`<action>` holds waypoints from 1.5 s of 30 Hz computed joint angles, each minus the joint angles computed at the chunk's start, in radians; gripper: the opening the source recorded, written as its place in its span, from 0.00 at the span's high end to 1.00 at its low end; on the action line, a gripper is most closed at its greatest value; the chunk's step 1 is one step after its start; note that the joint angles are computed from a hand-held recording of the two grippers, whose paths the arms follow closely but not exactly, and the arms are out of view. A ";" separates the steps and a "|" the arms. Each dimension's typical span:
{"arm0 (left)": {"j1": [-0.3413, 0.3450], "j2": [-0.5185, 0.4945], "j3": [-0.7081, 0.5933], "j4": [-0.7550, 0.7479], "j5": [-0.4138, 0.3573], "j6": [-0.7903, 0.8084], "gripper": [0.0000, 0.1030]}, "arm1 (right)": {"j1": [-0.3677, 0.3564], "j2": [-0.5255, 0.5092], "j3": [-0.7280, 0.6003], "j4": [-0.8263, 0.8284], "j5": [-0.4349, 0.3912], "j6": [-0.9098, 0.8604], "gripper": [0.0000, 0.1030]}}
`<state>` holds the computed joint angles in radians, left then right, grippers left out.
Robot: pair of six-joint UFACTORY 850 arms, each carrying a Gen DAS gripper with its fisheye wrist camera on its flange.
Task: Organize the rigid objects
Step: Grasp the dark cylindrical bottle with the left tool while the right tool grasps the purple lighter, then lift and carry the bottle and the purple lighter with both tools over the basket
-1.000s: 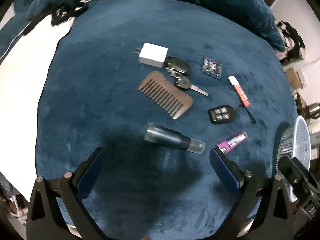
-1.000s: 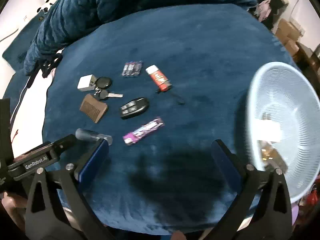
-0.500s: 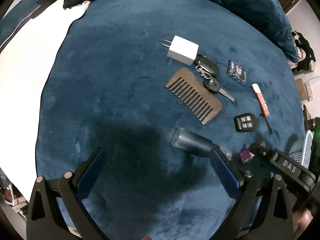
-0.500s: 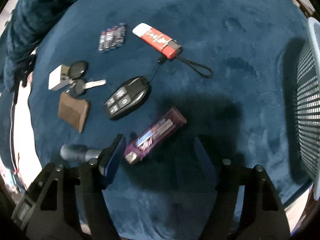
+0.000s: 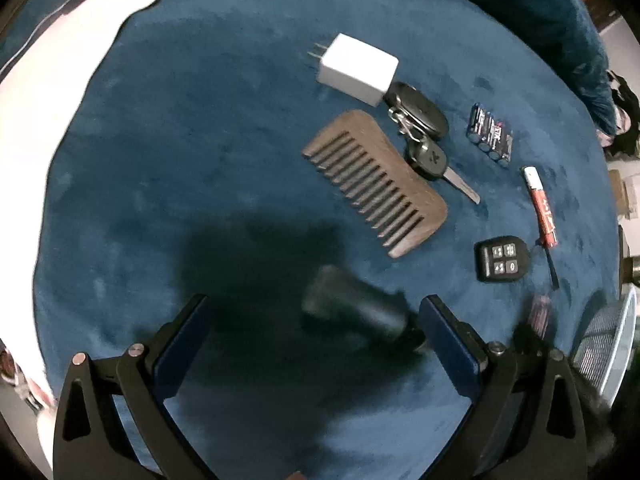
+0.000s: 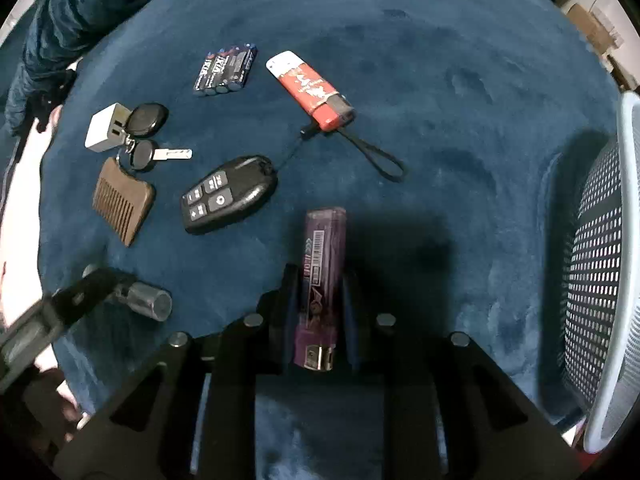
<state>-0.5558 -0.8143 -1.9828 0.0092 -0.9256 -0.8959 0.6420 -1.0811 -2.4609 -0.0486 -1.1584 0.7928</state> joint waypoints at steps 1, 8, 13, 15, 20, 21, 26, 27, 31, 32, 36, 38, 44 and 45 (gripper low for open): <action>-0.004 -0.022 -0.031 0.000 -0.015 -0.010 0.01 | -0.002 0.026 0.047 0.009 0.024 -0.005 0.80; -0.039 -0.101 -0.140 0.087 -0.117 -0.007 0.08 | -0.001 0.076 0.136 0.026 0.079 -0.026 0.79; -0.018 0.033 0.055 0.055 -0.031 0.024 0.42 | 0.001 0.061 0.117 0.010 0.082 -0.015 0.77; -0.011 0.069 0.105 0.064 -0.021 0.017 0.46 | 0.008 0.055 0.109 -0.006 0.079 -0.001 0.77; 0.001 0.104 0.161 0.021 0.018 0.014 0.48 | 0.012 0.057 0.108 -0.014 0.069 0.020 0.77; -0.001 0.101 0.158 0.012 0.025 0.014 0.48 | 0.015 0.048 0.092 -0.018 0.058 0.021 0.77; -0.007 0.104 0.167 0.000 0.053 -0.010 0.40 | 0.013 0.032 0.061 -0.014 0.044 0.009 0.77; -0.009 0.119 0.186 0.004 0.059 -0.023 0.35 | 0.013 0.035 0.066 -0.010 0.050 0.008 0.77; -0.029 0.163 0.236 0.034 0.060 -0.115 0.29 | 0.007 0.050 0.095 -0.001 0.070 0.008 0.77; -0.031 0.174 0.250 0.033 0.065 -0.126 0.29 | 0.007 0.050 0.097 -0.002 0.073 0.012 0.77; -0.041 0.188 0.277 -0.029 0.099 -0.127 0.29 | 0.005 0.080 0.158 -0.003 0.114 0.020 0.77; -0.026 0.170 0.247 -0.047 0.087 -0.106 0.29 | 0.004 0.097 0.192 -0.001 0.135 0.018 0.77; -0.014 0.077 0.121 -0.029 0.061 -0.051 0.54 | -0.007 0.128 0.249 0.015 0.168 0.000 0.77; -0.016 0.065 0.101 -0.013 0.062 -0.023 0.64 | -0.009 0.130 0.252 0.017 0.170 -0.002 0.77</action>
